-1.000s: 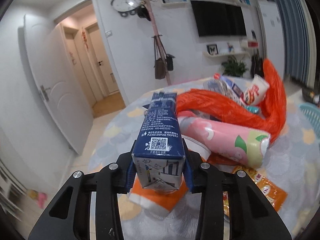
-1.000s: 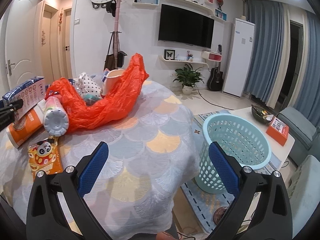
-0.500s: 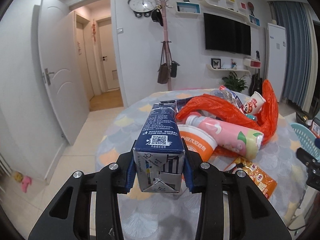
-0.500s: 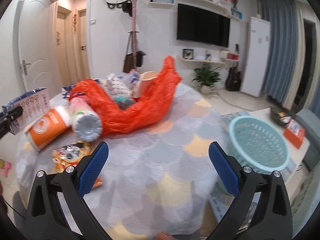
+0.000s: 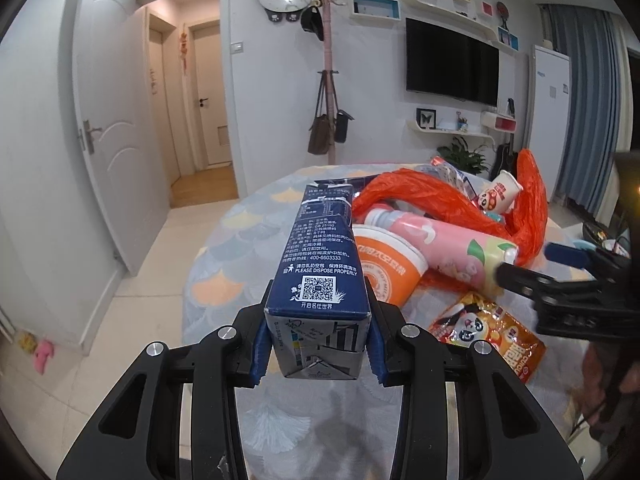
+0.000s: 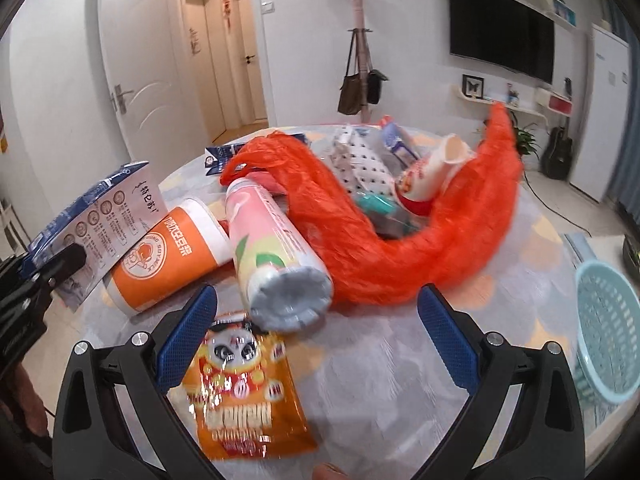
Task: Collect trash
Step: 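Grasp the pink-white plastic cup with the right gripper while the left holds the carton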
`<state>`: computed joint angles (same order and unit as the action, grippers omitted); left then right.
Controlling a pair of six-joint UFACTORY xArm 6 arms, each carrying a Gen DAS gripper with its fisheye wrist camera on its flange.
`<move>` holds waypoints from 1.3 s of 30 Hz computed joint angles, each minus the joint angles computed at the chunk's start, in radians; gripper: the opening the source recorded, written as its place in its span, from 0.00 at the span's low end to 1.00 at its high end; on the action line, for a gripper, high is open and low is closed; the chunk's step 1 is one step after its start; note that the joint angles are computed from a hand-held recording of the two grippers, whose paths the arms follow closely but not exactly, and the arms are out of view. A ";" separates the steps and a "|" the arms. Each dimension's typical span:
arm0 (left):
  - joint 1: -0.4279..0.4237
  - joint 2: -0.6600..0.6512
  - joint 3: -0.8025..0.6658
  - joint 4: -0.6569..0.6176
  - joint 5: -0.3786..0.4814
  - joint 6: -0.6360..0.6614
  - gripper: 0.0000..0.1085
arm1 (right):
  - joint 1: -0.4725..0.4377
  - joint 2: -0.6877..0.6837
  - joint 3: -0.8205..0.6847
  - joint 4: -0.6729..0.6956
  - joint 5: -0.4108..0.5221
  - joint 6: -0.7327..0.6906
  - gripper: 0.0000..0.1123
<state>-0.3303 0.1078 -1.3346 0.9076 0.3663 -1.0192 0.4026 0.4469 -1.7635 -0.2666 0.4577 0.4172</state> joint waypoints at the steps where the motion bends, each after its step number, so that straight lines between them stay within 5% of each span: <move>1: -0.001 0.001 -0.001 0.000 -0.002 0.002 0.34 | 0.002 0.016 -0.023 0.010 0.007 -0.017 0.85; 12: -0.002 0.008 0.000 -0.030 -0.011 0.033 0.34 | 0.013 0.161 -0.229 0.055 0.132 -0.123 0.75; 17: -0.006 0.012 -0.003 -0.043 -0.012 0.047 0.34 | 0.014 0.196 -0.285 0.110 0.175 -0.173 0.53; 23: 0.000 -0.003 0.009 -0.037 -0.021 0.048 0.34 | 0.002 0.156 -0.218 0.196 0.115 -0.191 0.51; 39: -0.002 -0.044 0.028 0.114 -0.046 -0.082 0.34 | -0.004 -0.017 0.018 0.131 -0.051 -0.085 0.47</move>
